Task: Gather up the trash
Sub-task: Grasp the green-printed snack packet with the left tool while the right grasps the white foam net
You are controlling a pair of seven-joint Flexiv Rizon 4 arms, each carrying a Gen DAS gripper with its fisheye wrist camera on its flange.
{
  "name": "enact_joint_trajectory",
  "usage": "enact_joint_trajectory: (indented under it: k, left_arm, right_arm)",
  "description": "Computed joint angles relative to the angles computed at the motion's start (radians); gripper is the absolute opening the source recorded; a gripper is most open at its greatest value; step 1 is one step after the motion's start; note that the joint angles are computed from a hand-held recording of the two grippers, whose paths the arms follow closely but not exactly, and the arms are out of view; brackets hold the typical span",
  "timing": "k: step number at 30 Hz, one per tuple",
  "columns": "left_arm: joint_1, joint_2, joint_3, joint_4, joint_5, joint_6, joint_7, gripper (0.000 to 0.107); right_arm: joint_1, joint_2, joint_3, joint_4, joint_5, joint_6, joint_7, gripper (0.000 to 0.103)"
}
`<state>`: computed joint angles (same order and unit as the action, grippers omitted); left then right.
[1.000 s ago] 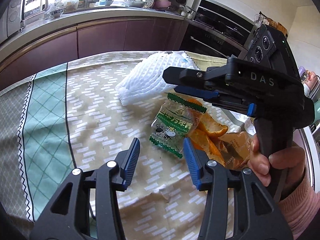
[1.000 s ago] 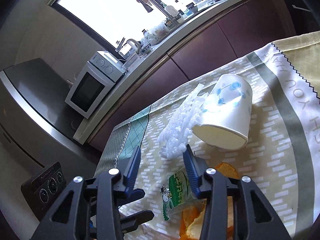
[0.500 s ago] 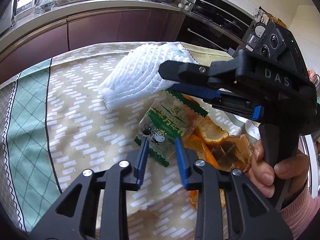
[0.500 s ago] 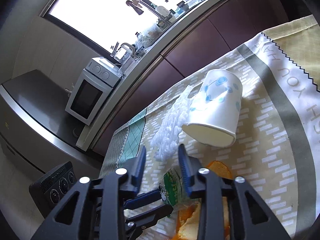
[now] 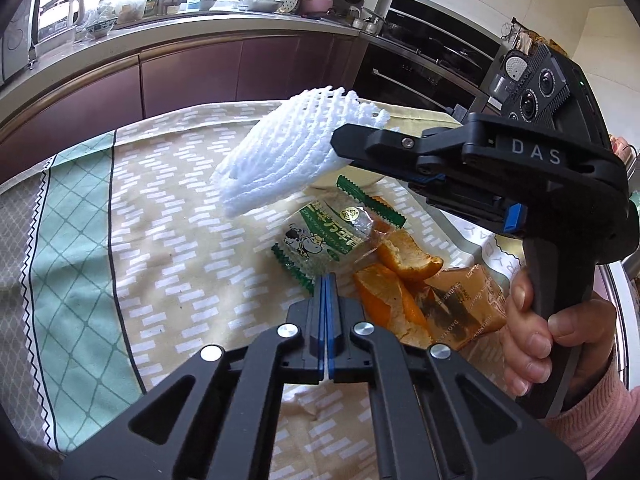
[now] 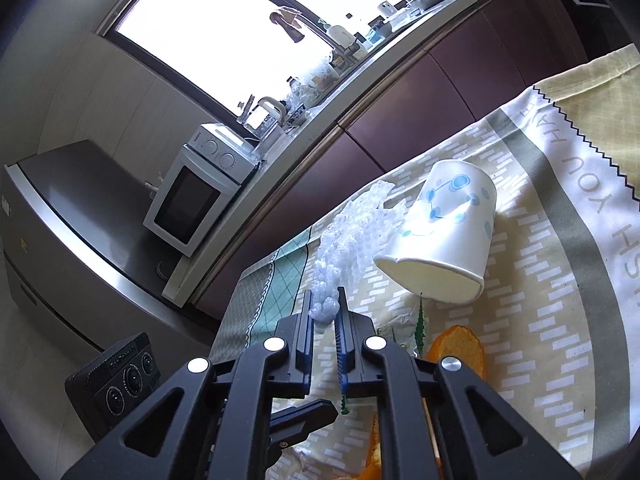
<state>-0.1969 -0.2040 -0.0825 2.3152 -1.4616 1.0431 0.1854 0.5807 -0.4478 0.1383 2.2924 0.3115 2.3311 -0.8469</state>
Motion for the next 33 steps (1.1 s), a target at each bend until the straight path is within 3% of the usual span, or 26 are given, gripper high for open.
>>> enact_joint_trajectory:
  k: [6,7,8,9,11,15,19,22,24,33]
  left_arm:
    - [0.021,0.045,0.024,0.027,-0.015,-0.046,0.035,0.004]
    - [0.020,0.041,0.024,0.023,-0.008,-0.040,0.023,0.011]
    - [0.022,0.036,0.023,0.017,-0.003,-0.043,0.017,0.029]
    - [0.017,0.032,0.017,0.012,-0.017,-0.032,0.025,0.036]
    - [0.001,0.019,0.006,-0.001,-0.032,0.002,0.042,0.040]
    - [-0.001,-0.027,-0.007,-0.039,0.052,0.005,-0.034,0.049]
    - [-0.001,-0.073,-0.027,-0.072,0.110,0.043,-0.100,0.048]
    - [0.009,-0.087,-0.037,-0.079,0.141,0.044,-0.123,0.035]
    - [0.013,-0.096,-0.039,-0.082,0.171,0.048,-0.148,0.001]
    - [0.014,-0.066,-0.052,-0.054,0.076,0.072,-0.066,0.004]
  right_arm:
    - [0.022,0.039,0.004,0.025,0.024,0.027,-0.040,0.009]
    - [0.024,0.043,0.007,0.028,0.031,0.031,-0.044,0.009]
    - [0.023,0.046,0.010,0.031,0.033,0.035,-0.045,0.009]
    - [0.019,0.047,0.015,0.038,0.034,0.045,-0.043,0.009]
    - [0.016,0.049,0.020,0.043,0.042,0.060,-0.043,0.009]
    - [0.008,0.053,0.026,0.053,0.049,0.086,-0.045,0.009]
    - [-0.019,0.039,0.039,0.063,0.019,0.107,-0.021,0.009]
    - [-0.026,0.028,0.044,0.070,0.006,0.119,-0.006,0.009]
    - [-0.029,0.023,0.044,0.073,-0.002,0.125,0.002,0.009]
    - [-0.021,0.025,0.039,0.086,0.008,0.147,0.006,0.009]
